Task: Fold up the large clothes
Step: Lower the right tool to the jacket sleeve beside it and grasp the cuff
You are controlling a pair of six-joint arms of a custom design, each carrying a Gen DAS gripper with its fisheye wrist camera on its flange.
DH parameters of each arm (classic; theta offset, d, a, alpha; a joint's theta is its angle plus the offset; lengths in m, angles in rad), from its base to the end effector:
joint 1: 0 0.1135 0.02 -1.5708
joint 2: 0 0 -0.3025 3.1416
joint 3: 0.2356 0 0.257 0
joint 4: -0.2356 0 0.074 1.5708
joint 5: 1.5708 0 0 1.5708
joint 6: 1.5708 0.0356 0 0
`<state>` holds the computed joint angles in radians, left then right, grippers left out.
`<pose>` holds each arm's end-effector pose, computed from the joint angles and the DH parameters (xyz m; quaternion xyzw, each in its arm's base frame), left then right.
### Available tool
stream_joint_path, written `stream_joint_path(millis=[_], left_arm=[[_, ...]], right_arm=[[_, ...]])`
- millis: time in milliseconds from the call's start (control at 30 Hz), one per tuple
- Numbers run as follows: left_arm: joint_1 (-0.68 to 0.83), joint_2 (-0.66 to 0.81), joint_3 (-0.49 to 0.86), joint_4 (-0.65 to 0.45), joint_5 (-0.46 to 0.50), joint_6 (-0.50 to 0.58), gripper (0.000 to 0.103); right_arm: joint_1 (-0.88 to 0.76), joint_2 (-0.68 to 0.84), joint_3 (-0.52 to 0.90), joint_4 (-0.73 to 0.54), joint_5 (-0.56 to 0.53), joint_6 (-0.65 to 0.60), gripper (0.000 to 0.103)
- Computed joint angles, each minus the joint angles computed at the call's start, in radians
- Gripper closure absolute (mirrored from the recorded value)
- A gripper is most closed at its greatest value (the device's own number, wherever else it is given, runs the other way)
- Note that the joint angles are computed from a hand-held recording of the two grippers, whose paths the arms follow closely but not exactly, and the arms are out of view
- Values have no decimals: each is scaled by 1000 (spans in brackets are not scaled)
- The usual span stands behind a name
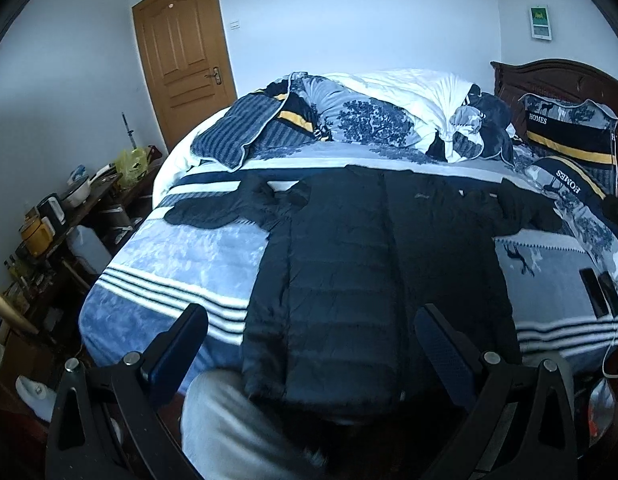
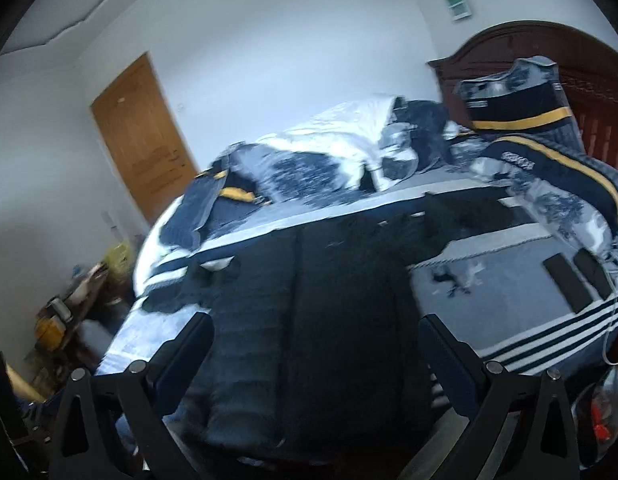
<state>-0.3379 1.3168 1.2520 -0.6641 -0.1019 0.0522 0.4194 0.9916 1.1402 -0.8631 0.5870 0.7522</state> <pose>0.2643 -0.0890 0.3771 0.1563 0.8983 -0.0121 0.4106 0.1642 0.0516 0.3951 0.2627 0.8389 0.0004 0.4767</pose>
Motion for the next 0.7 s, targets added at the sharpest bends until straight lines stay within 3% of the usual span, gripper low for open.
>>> stream_joint_path(millis=[33, 233, 333, 533, 700], left_arm=[[-13, 36, 25, 10, -7, -8, 0], [-85, 275, 197, 55, -16, -47, 0], [-117, 386, 280, 58, -12, -49, 0], [-185, 630, 485, 10, 14, -72, 0], [-213, 806, 655, -58, 76, -116, 0]], right_arm=[[-70, 14, 3, 21, -39, -48, 0], [-602, 136, -37, 196, -543, -315, 0], [-774, 231, -43, 261, -653, -366, 0], [-1068, 548, -3, 454, -933, -336, 1], [-1230, 956, 269, 488, -1104, -245, 10]])
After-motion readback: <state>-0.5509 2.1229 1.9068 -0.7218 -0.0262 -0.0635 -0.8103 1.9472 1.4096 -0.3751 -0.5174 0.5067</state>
